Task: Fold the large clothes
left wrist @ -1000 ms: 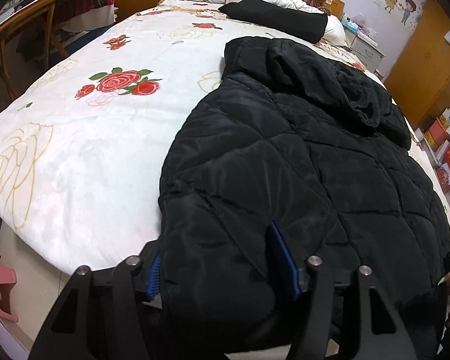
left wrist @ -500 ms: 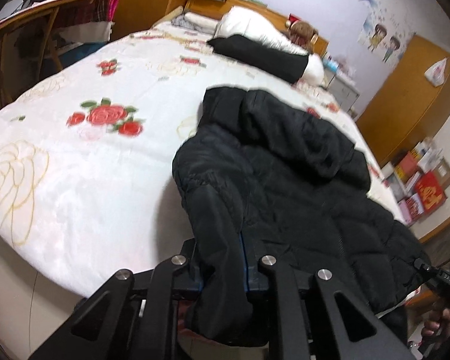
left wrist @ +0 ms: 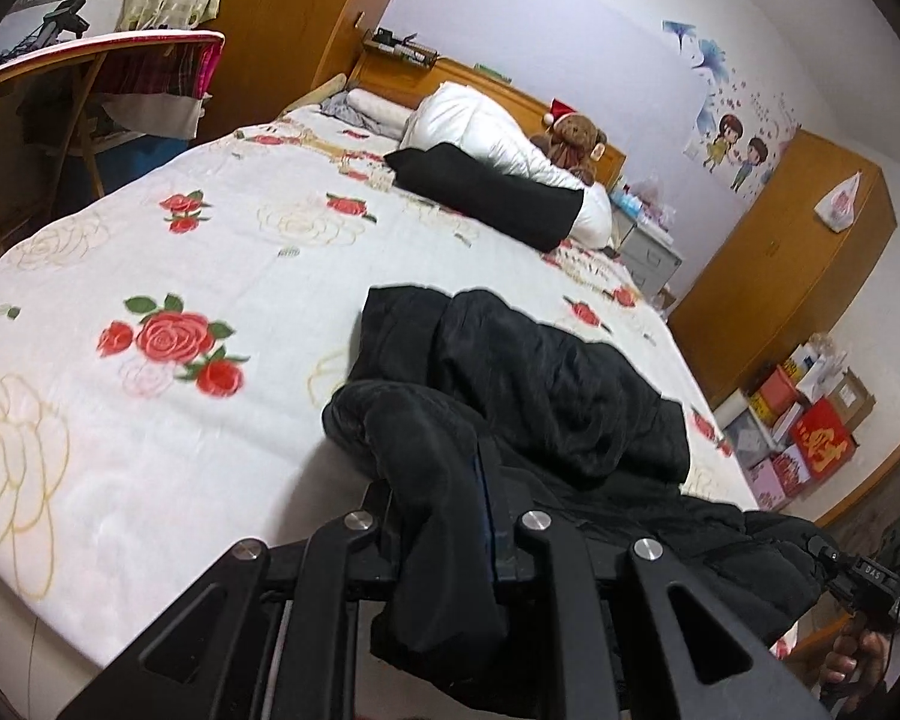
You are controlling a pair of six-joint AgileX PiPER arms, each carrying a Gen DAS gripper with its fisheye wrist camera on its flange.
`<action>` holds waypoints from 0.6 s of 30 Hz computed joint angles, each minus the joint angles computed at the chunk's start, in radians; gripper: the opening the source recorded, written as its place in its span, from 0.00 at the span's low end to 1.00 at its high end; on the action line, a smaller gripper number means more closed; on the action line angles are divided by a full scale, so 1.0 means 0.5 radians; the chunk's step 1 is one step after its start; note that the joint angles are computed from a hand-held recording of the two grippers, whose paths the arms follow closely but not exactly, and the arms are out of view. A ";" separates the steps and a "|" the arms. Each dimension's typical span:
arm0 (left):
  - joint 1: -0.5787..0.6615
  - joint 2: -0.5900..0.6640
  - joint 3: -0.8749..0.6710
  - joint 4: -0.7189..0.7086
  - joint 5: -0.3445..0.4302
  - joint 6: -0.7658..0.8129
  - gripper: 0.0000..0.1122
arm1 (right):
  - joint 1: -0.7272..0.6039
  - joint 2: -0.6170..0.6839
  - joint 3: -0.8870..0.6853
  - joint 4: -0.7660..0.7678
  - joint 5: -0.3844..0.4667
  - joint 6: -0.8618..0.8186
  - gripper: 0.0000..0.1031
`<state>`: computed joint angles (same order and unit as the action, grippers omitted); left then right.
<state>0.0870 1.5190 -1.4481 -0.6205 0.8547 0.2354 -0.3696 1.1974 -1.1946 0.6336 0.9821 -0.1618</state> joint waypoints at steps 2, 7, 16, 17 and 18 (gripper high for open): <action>-0.011 0.070 -0.101 -0.002 -0.002 -0.020 0.15 | 0.038 0.069 -0.087 -0.028 -0.037 0.039 0.13; -0.051 0.255 -0.379 0.024 0.000 -0.109 0.15 | 0.131 0.266 -0.337 -0.119 -0.115 0.161 0.13; -0.131 0.746 -1.120 0.185 0.143 -0.369 0.15 | 0.228 0.664 -0.832 -0.283 -0.143 0.370 0.13; -0.142 0.816 -1.232 0.216 0.176 -0.406 0.15 | 0.227 0.713 -0.889 -0.292 -0.134 0.383 0.13; -0.151 0.875 -1.330 0.243 0.210 -0.436 0.15 | 0.239 0.770 -0.962 -0.314 -0.122 0.415 0.13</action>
